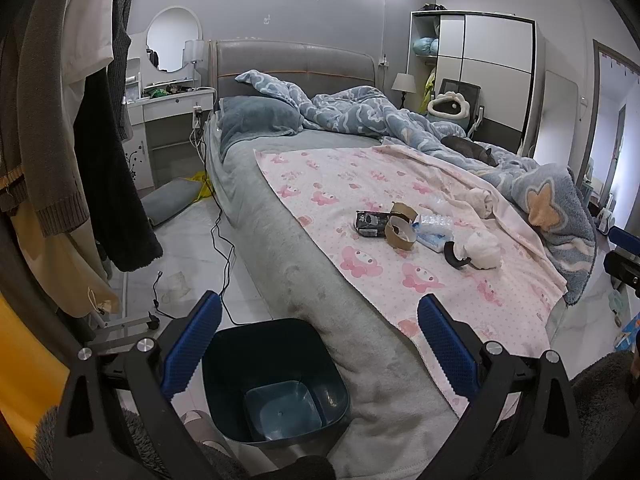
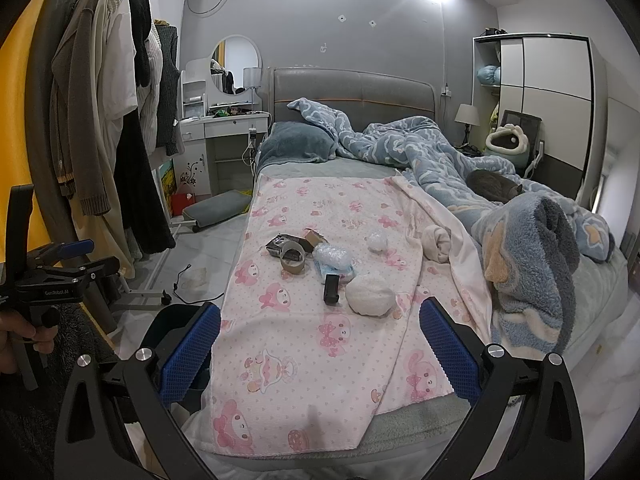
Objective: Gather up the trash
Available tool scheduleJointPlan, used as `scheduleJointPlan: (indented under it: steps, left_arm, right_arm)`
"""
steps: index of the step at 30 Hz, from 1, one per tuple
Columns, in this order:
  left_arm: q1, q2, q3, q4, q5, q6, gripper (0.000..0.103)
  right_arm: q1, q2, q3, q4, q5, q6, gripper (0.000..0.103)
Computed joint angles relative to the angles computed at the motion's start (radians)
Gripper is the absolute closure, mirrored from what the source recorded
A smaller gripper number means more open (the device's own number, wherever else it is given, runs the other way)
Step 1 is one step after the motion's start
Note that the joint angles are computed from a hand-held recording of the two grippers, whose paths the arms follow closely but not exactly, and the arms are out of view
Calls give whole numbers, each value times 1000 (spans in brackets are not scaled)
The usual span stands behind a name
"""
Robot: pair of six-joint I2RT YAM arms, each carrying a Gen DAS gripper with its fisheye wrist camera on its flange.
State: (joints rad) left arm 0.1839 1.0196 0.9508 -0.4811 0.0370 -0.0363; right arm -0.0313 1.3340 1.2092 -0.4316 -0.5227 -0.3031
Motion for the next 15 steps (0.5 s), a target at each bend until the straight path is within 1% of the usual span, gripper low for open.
scheduleJointPlan:
  steps: [15]
  left_arm:
    - [-1,-1,2,-8,-2,1,3]
  right_arm:
    - [0,1,1,-1,0,-1,3]
